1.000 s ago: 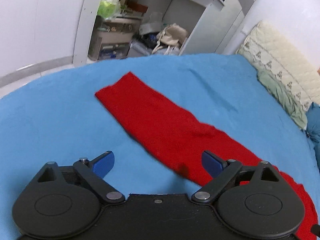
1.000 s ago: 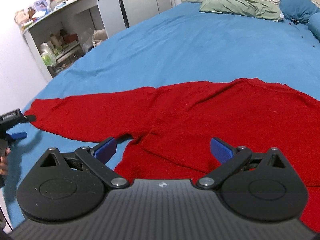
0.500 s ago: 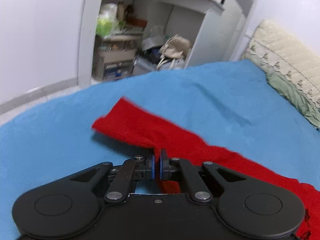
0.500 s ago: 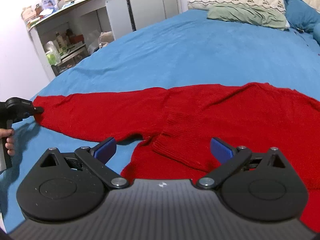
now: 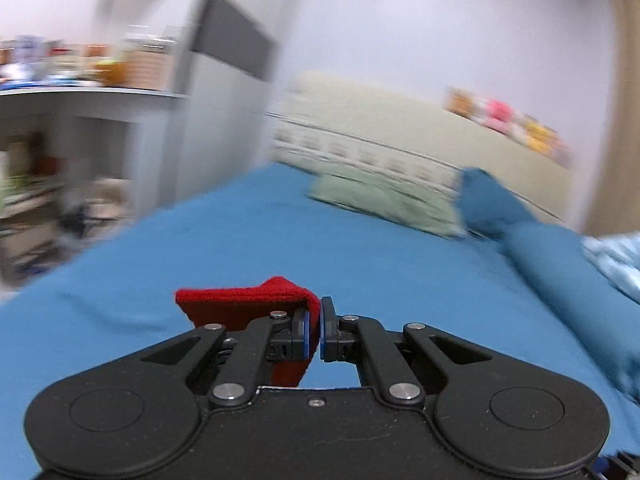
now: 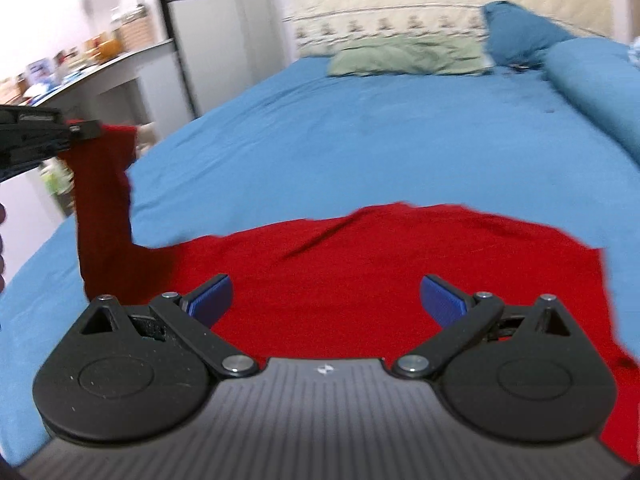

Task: Fold small clothes

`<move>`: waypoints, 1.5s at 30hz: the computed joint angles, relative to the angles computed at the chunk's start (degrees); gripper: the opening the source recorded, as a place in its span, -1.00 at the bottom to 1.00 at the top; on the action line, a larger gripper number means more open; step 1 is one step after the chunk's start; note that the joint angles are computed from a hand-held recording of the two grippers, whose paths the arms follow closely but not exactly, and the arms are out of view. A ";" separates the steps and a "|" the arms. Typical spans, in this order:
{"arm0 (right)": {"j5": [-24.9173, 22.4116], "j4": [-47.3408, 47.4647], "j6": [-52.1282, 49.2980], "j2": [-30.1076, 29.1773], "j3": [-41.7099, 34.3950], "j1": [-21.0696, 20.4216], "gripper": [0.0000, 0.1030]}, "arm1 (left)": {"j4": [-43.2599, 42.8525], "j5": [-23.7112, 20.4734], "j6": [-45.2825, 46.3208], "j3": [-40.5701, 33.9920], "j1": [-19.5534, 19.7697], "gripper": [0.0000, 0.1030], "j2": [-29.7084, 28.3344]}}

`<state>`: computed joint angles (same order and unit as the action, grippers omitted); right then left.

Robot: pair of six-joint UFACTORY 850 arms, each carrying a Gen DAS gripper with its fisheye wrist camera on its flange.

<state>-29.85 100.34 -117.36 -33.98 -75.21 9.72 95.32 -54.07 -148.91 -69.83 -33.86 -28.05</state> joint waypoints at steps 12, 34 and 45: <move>4.53 -8.57 4.47 -3.99 -4.06 -7.98 1.00 | -16.61 18.86 30.53 -29.67 -2.88 -0.92 -27.17; 5.24 -29.48 -5.35 -7.48 -10.07 3.25 0.98 | -21.03 9.79 15.79 -3.23 -5.14 0.79 -9.59; 8.70 -42.34 1.40 -11.53 -14.18 6.87 -0.60 | -22.73 13.90 17.79 -0.45 -4.32 0.79 -8.90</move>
<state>-21.15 58.00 -115.95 -45.51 -89.38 16.58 72.59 -40.17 -131.12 -70.28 -38.18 -36.96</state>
